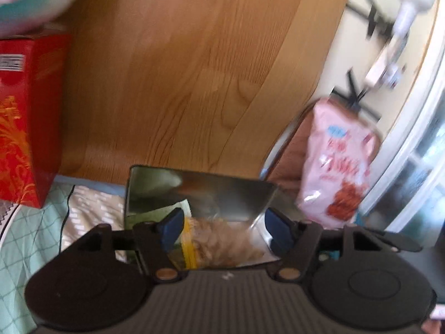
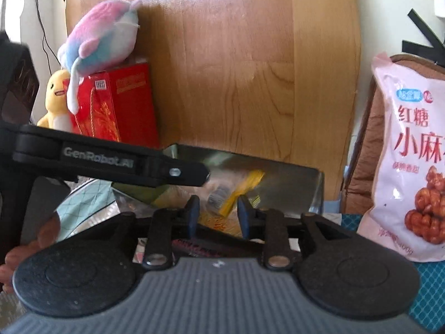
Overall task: Organize snacks
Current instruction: 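Carry the peanut packet into the black tin box and open the left tool, then grasp the pink UHA candy box with the left tool and lift it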
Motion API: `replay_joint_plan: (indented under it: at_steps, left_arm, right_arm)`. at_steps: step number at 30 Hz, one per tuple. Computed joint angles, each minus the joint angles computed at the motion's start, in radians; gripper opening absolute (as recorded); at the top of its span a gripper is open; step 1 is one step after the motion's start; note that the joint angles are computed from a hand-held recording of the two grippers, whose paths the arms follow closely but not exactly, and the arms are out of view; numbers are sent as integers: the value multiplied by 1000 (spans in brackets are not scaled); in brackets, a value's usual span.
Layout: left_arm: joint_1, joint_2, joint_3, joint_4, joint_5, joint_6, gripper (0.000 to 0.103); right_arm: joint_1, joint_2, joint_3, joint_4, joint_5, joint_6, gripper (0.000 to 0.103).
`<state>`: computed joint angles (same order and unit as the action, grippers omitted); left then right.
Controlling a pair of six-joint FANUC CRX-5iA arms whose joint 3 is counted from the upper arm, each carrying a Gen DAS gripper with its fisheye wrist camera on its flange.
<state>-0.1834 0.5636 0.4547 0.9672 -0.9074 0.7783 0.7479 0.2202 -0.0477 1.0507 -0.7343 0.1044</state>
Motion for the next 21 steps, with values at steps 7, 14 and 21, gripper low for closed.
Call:
replay_joint_plan:
  at_steps: [7,14,21]
  left_arm:
    - [61,-142,-226,61,-25,-126,66]
    - [33,-71,-106,-188,-94,45,69]
    - [3,-35,-68,-236,-83,90,65]
  right_arm:
    - [75,-174,-232,67,28,-213,36]
    - [108,-85,-148,-73,-77,-13,42]
    - [89,-42,-69,-212,-106,133,40]
